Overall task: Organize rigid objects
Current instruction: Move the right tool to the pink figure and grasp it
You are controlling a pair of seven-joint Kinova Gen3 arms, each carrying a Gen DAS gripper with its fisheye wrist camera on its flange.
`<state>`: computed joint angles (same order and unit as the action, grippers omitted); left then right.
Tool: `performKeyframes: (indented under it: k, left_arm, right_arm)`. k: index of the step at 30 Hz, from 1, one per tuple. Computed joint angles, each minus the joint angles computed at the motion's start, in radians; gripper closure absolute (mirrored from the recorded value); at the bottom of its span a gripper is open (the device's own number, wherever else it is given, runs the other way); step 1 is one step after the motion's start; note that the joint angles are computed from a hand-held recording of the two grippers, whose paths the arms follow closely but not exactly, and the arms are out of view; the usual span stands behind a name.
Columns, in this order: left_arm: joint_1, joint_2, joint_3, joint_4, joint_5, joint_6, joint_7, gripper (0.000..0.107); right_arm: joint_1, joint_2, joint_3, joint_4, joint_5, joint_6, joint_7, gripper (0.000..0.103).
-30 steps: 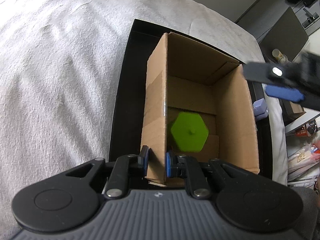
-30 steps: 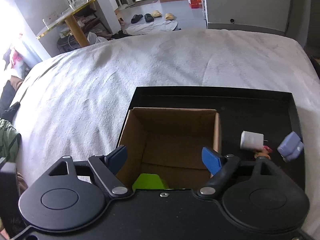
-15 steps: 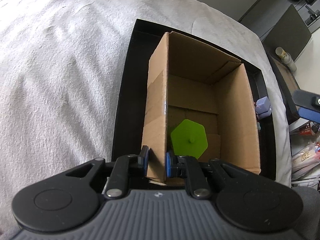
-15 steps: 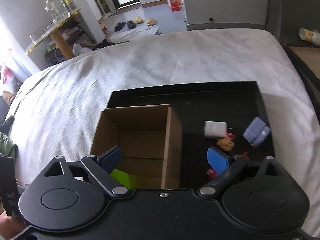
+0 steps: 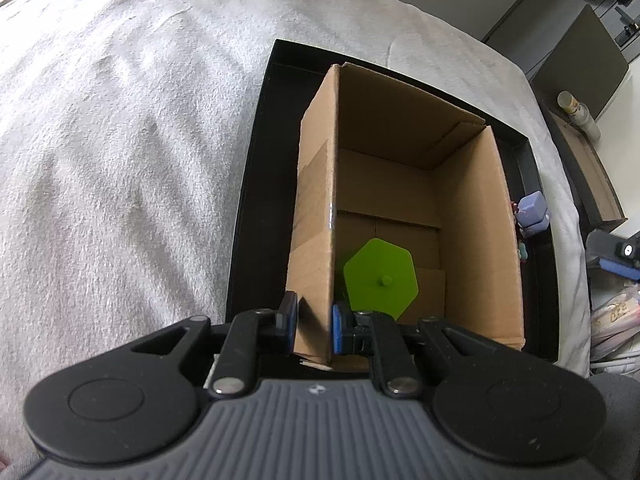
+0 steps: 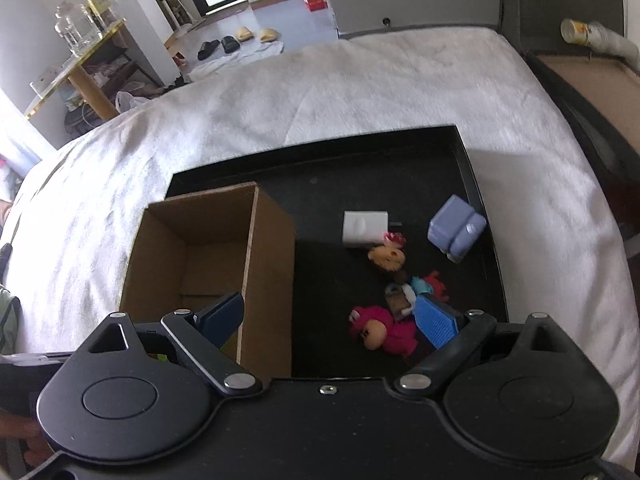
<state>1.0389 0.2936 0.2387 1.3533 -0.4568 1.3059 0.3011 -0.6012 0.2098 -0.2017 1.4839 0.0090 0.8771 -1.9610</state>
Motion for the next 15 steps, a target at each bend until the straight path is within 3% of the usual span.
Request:
performKeyframes:
  k: [9,15]
  left_arm:
    - [-0.001,0.001,-0.002,0.0,0.002,-0.002,0.01,0.093]
    - [-0.008,0.002,-0.002,0.0,0.01,-0.004,0.009,0.093]
  right_arm:
    - [0.046,0.029,0.002,0.054,-0.056,-0.02,0.072,0.011]
    - [0.079,0.067,0.0,0.061,-0.103,-0.024,0.16,0.019]
